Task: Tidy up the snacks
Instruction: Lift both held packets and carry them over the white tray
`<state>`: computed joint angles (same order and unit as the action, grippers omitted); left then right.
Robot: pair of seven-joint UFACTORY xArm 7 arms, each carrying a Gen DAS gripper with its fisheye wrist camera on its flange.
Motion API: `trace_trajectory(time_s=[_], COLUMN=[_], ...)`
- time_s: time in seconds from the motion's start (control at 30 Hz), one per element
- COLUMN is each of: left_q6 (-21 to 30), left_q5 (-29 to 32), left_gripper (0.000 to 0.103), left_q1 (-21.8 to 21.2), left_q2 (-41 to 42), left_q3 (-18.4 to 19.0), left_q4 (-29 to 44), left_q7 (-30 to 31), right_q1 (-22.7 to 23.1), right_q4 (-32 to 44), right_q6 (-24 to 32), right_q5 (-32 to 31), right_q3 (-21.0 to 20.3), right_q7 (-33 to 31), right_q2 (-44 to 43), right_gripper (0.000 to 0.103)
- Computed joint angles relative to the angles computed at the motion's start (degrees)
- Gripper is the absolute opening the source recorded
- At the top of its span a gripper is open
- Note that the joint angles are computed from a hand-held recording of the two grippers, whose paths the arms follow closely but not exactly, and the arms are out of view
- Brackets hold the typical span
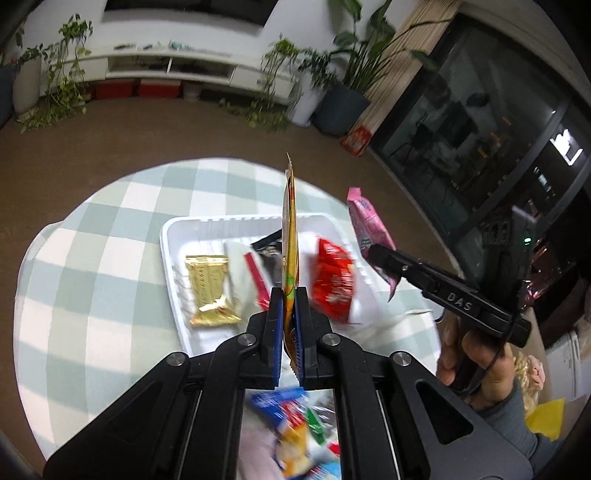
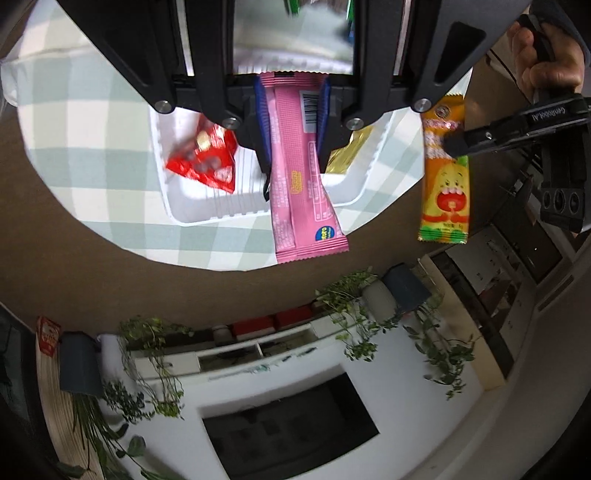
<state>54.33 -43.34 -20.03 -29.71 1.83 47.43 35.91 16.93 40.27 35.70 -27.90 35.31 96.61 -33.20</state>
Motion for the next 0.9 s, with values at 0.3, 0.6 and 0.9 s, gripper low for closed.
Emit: trace_trajectory(time_s=[0.3, 0.6, 0.9], left_q6=[-1.29, -2.94, -6.55], left_q5=[0.32, 1.39, 3.34], left_gripper=[0.004, 0.004, 0.004], left_q1=[1.28, 2.35, 2.0], left_q2=[12.47, 15.68, 17.78], left_q3=[-2.82, -4.92, -6.4], left_q4=[5.13, 4.69, 3.61], left_q7=[1.64, 1.3, -0.28], right_q1=[-1.57, 2.15, 6.37], right_q4=[0.94, 1.64, 3.69], right_q6=[-1.28, 2.52, 5.96], right_q5=[-4.13, -7.49, -11.73], right_q3=[-0.22, -3.02, -6.26], right_q7=[3.46, 5.98, 6.58], right_q2=[7.74, 11.83, 16.1], right_gripper=[0.023, 0.023, 0.026])
